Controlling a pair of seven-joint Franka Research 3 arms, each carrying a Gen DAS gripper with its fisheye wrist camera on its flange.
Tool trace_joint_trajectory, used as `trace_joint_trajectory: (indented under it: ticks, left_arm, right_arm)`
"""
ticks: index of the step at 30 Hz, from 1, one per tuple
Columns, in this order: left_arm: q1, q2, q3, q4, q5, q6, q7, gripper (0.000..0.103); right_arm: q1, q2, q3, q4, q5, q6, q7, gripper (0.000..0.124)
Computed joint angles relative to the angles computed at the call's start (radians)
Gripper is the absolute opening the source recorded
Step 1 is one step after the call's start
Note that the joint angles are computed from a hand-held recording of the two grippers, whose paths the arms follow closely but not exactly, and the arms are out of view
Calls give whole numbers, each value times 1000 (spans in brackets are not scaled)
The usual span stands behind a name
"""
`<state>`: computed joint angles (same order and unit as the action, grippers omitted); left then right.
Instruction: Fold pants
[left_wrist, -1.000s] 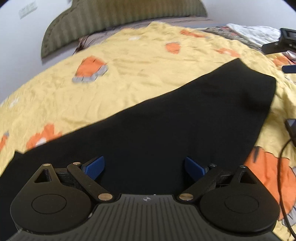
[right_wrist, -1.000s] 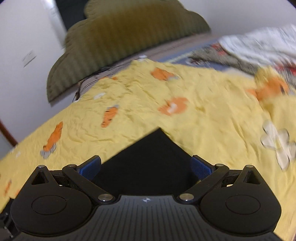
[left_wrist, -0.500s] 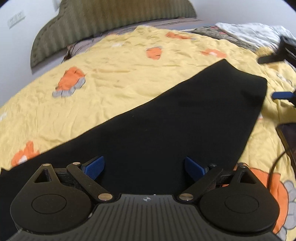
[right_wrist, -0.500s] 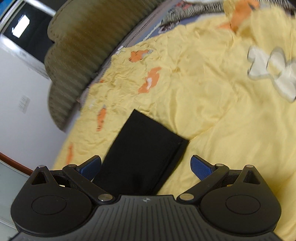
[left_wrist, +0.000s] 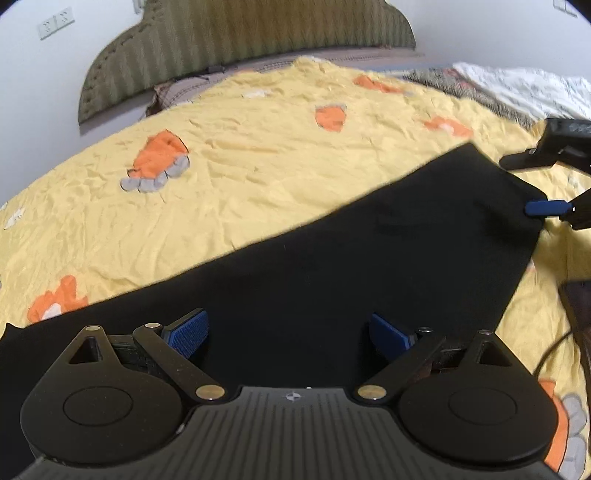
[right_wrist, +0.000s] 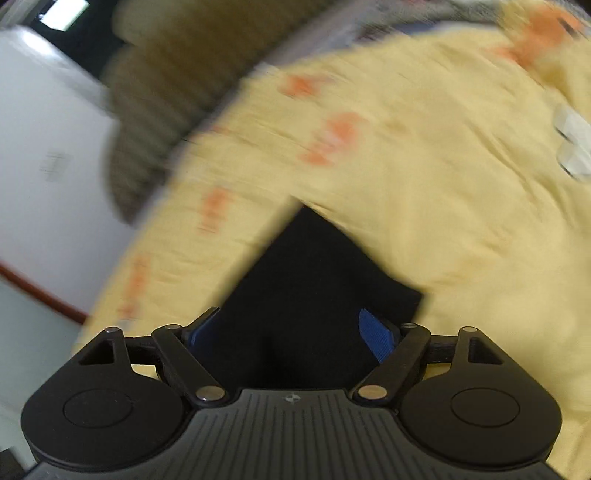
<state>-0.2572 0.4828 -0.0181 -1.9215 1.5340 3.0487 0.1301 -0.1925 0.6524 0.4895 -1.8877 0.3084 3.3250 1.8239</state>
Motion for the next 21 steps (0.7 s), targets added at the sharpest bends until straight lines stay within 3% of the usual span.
trace_joint_trajectory:
  ticks: [2, 4, 6, 10, 13, 18, 21]
  left_arm:
    - [-2, -7, 5, -9, 37, 16, -10, 96]
    - [4, -13, -3, -10, 96, 13, -48, 96]
    - [21, -12, -23, -9, 96, 6, -53, 96]
    - [42, -11, -34, -12, 52, 28, -40, 96]
    - [34, -23, -28, -19, 80, 14, -69, 96]
    - [51, -29, -37, -26, 34, 13, -47, 96]
    - [50, -28, -32, -35, -36, 29, 8, 96]
  right_arm:
    - [84, -58, -89, -39, 67, 12, -13, 66]
    - [97, -105, -108, -118, 2, 111, 76, 69]
    - [1, -117, -11, -163, -30, 150, 93, 69]
    - [-122, -71, 87, -164, -117, 113, 206, 69]
    - [-245, 16, 198, -161, -218, 140, 275, 69]
    - [-245, 63, 185, -147, -267, 221, 351, 68]
    - [-200, 75, 133, -117, -275, 249, 379, 67]
